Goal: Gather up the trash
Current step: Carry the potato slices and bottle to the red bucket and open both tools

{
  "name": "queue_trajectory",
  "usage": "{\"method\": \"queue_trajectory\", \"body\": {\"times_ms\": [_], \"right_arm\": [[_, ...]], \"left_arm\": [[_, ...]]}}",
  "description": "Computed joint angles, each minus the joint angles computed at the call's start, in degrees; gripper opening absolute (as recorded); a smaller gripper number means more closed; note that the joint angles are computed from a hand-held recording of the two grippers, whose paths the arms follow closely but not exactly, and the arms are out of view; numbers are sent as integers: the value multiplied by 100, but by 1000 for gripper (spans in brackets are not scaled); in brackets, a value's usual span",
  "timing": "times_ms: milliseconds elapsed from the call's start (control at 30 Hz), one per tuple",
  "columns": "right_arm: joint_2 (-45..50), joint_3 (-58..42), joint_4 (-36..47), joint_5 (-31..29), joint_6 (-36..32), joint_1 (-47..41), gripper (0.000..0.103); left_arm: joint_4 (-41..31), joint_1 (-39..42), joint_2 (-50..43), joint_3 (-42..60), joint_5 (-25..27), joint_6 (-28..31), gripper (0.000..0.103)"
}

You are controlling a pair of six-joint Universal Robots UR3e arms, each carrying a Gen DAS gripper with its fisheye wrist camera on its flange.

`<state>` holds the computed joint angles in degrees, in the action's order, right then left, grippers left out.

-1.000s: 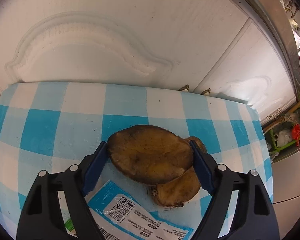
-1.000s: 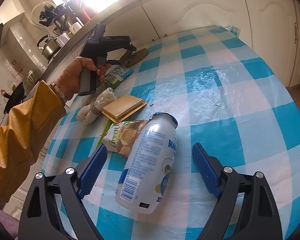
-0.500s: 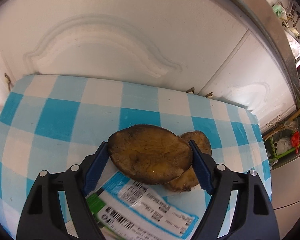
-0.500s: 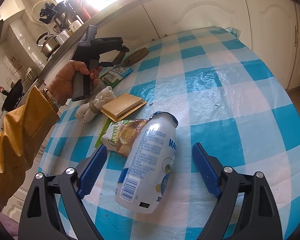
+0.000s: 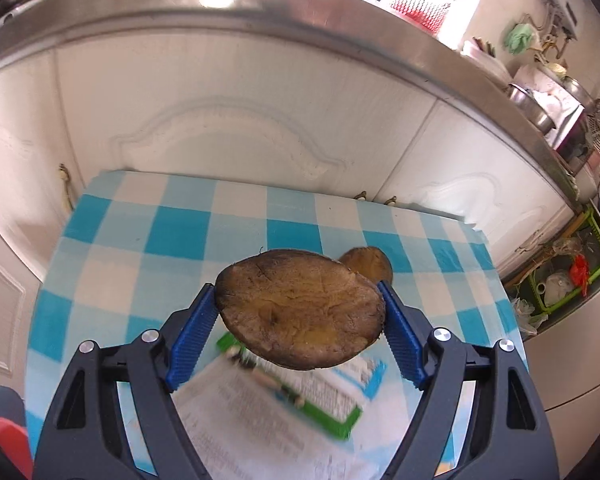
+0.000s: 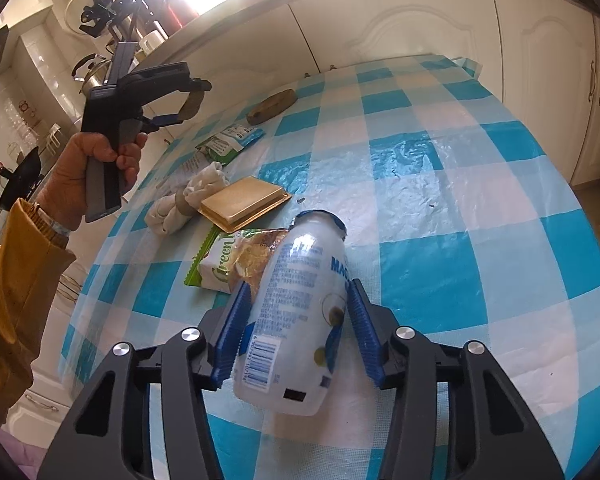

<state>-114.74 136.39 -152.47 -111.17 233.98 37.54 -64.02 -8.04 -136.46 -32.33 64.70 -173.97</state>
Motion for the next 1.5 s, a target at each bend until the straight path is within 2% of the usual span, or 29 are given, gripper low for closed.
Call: {"method": "queue_trajectory", "body": {"times_ms": [200, 400, 533, 633, 800, 1033, 1233, 1500], "right_arm": [[-16, 68, -133, 67, -24, -2, 48], [28, 61, -190, 43, 36, 35, 47], [-208, 338, -453, 255, 11, -139, 47], [-298, 438, -554, 344, 22, -209, 47], [-271, 387, -496, 292, 40, -157, 47], [-314, 439, -542, 370, 83, -229, 46], [-311, 393, -477, 343, 130, -227, 45], [-207, -24, -66, 66, 246, -43, 44]], "left_arm": [[997, 452, 1728, -2758, -386, 379, 79], [1519, 978, 3124, -4784, -780, 742, 79], [1654, 1476, 4127, -6009, -1099, 1114, 79], [1355, 2014, 4860, -6784, -1423, 1487, 79], [448, 2923, 5823, -7616, -1871, 2256, 79], [-876, 4049, 6754, -8186, -2182, 3518, 79], [-1806, 4822, 7120, -8379, -2218, 4355, 79], [-2458, 5503, 7234, -8479, -2239, 5056, 79]]}}
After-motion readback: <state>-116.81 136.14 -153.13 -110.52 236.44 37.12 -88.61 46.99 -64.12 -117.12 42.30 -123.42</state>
